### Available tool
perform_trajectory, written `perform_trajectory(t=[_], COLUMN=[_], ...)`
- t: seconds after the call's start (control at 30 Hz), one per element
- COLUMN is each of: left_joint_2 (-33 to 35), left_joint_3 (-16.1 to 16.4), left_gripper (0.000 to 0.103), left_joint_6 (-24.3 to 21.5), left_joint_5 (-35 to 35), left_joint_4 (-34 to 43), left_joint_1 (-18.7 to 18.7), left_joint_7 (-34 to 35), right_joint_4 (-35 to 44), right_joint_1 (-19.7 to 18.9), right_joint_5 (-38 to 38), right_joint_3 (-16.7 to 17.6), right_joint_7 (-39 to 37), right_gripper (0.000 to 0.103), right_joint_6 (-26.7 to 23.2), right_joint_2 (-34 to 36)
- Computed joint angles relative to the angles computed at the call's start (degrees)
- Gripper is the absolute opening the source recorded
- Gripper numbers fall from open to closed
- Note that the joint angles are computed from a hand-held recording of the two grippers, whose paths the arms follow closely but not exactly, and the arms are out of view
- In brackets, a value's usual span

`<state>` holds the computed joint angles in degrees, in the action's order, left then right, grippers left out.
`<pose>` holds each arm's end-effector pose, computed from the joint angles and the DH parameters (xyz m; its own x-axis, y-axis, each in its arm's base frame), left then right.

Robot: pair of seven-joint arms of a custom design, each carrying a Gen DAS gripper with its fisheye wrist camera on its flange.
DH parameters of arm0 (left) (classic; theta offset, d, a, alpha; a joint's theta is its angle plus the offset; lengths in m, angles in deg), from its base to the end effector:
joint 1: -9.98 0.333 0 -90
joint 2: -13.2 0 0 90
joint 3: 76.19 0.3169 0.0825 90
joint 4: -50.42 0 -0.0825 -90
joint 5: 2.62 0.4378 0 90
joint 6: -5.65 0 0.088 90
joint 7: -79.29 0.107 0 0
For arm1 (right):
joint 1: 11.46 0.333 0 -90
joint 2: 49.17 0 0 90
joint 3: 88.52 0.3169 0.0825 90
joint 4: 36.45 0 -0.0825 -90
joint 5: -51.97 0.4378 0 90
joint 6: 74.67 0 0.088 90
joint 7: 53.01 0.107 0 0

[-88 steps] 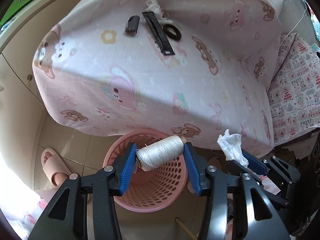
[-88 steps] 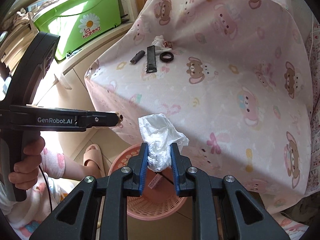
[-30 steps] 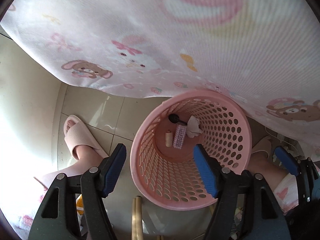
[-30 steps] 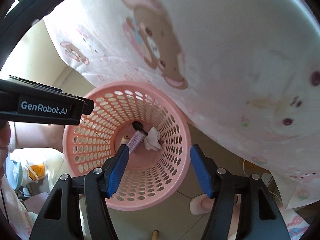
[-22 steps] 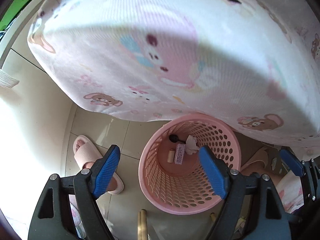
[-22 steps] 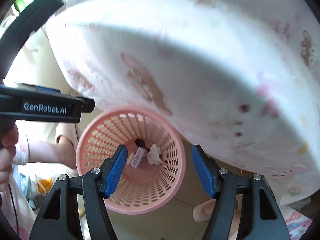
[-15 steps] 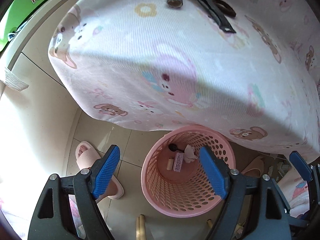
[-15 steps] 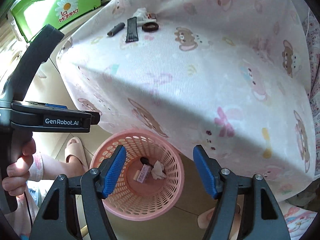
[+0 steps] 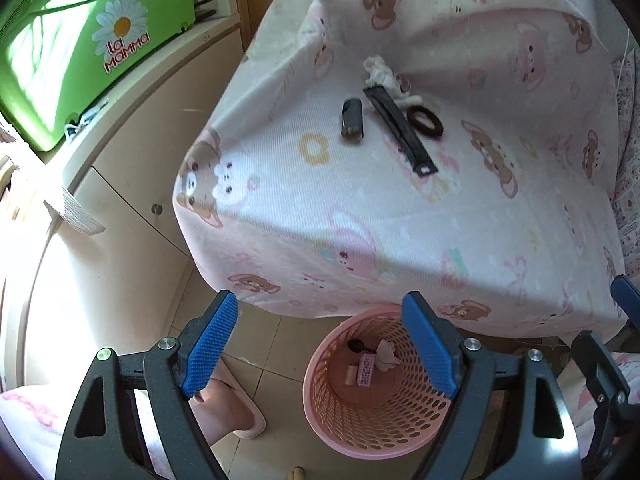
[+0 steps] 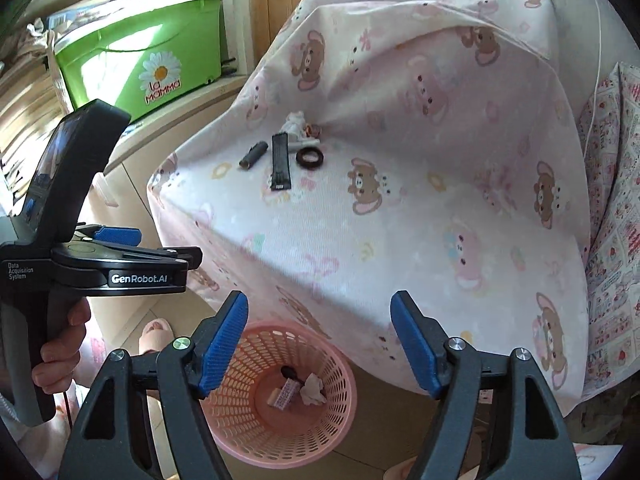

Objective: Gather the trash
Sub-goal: 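Raise both grippers back toward the table, then reach the left gripper to the black tube and close on it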

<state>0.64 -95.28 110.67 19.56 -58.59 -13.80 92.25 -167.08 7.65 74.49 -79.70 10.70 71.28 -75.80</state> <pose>0.4229 -0.3714 0.6012 0.4974 -0.8675 0.0097 -0.7711 -0.4472 -0.4532 0.4522 0.2457 0.6029 0.6541 -0.7564 0.0013 -0.5430 -0.4707 -0.6954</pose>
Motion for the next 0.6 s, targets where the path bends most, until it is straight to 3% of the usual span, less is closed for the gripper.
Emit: perform_trajectory(t=[0.13, 0.3, 0.4, 0.5, 0.6], left_joint_2=[0.3, 3.0, 4.5, 3.8, 1.9], left_joint_3=[0.7, 0.1, -0.1, 0.3, 1.1], left_gripper=[0.083, 0.094, 0.100, 0.101, 0.101], left_joint_6=[0.1, -1.8, -1.8, 0.7, 4.3], left_joint_5=[1.9, 9.5, 14.2, 16.4, 14.3], left_joint_4=[3.8, 11.9, 15.0, 13.5, 8.5], left_joint_1=[0.9, 2.6, 3.4, 3.8, 4.3], left_joint_7=[3.4, 5.5, 5.9, 4.4, 2.4], right_joint_4=[6.4, 17.2, 21.1, 22.2, 20.8], right_joint_1=[-2.3, -3.0, -2.8, -2.4, -2.4], right_joint_5=[-3.1, -4.8, -5.1, -4.3, -4.5], right_joint_3=[0.7, 0.0, -0.5, -1.2, -1.4], right_joint_7=[2.5, 5.0, 6.4, 7.0, 8.4], right_gripper=[0.081, 0.081, 0.085, 0.086, 0.086], right_joint_6=[1.4, 3.0, 6.4, 9.5, 11.9], right_joint_2=[4.4, 11.7, 14.8, 16.5, 17.3])
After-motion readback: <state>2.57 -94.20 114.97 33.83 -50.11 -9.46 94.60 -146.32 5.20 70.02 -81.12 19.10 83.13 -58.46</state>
